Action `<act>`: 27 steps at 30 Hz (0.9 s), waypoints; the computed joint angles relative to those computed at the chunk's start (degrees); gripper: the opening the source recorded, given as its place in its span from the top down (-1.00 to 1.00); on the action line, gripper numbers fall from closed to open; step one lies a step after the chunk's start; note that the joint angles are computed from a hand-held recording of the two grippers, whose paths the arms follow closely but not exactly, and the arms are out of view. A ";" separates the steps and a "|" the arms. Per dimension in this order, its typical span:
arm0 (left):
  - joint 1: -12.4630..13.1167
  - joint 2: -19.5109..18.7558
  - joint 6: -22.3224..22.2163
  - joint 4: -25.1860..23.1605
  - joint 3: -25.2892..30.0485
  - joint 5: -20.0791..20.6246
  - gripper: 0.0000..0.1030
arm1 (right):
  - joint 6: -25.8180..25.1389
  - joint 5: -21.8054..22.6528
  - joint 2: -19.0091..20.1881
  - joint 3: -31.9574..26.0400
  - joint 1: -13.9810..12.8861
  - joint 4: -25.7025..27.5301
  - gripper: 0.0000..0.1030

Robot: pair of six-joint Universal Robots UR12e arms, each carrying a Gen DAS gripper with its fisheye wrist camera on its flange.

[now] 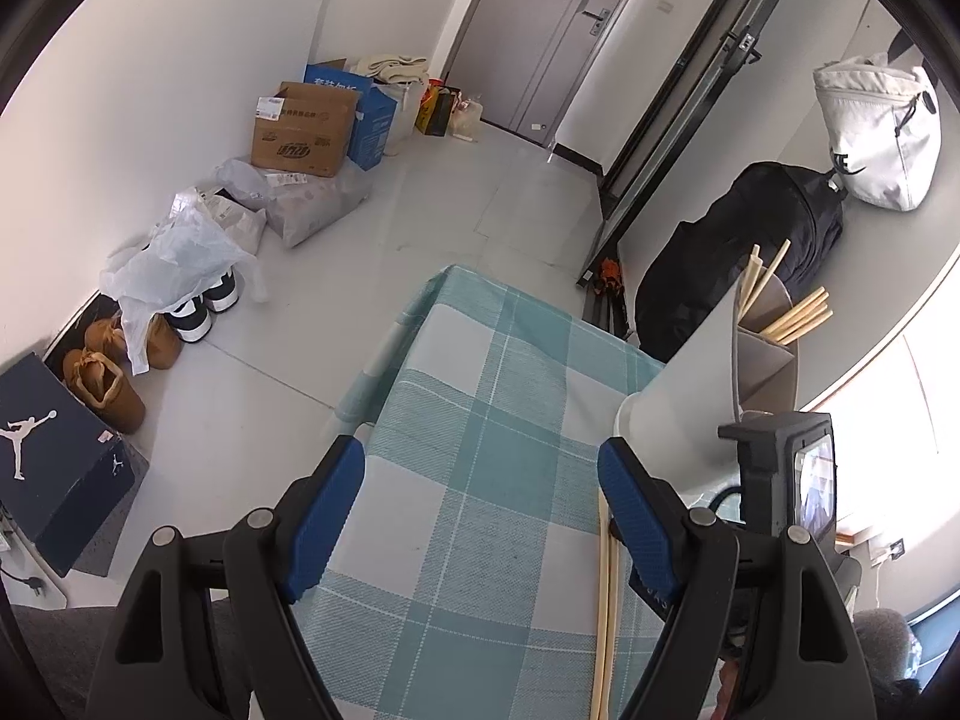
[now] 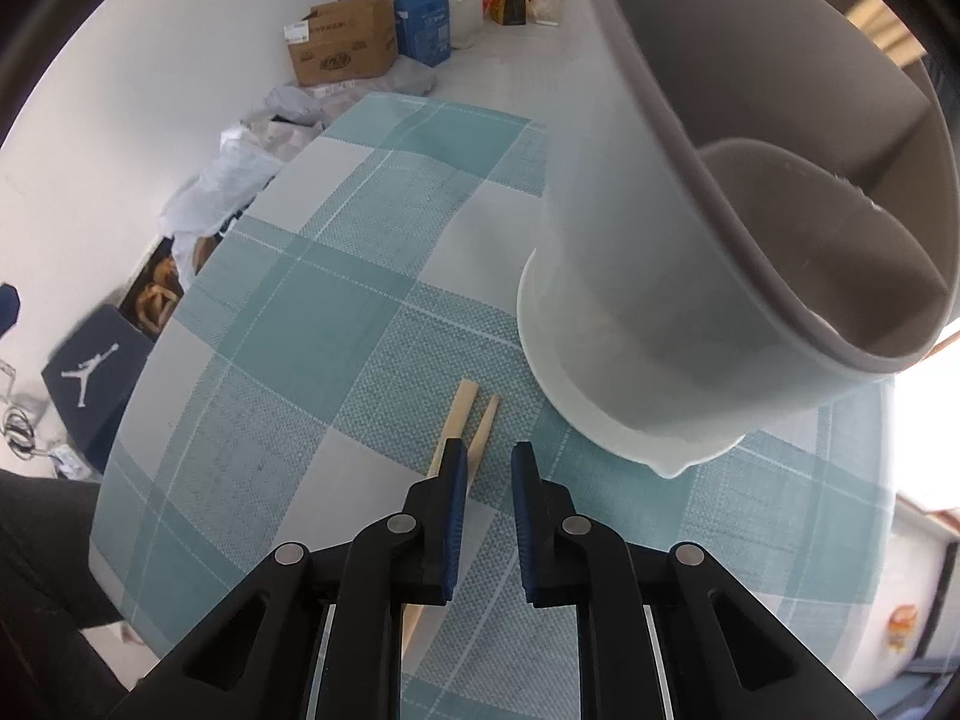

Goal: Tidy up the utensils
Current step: 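Lower the right gripper to the loose chopsticks and grasp one, then lift the chopstick with the right gripper while the left gripper grasps the last chopstick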

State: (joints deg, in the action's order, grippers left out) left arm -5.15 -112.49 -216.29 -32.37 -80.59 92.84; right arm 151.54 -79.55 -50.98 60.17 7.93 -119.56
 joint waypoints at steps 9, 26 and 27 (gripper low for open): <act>0.37 0.44 -1.18 0.44 -0.64 -0.33 -0.49 | -0.01 -0.74 1.02 -1.94 0.51 2.23 0.74; 0.91 -0.42 -2.24 -6.62 0.52 -0.66 -0.49 | 5.15 14.88 -2.13 2.16 -2.97 -2.80 0.92; 0.81 -0.57 -1.76 -7.29 0.84 -0.65 -0.49 | 5.78 18.37 -2.53 2.53 -3.87 -3.06 0.92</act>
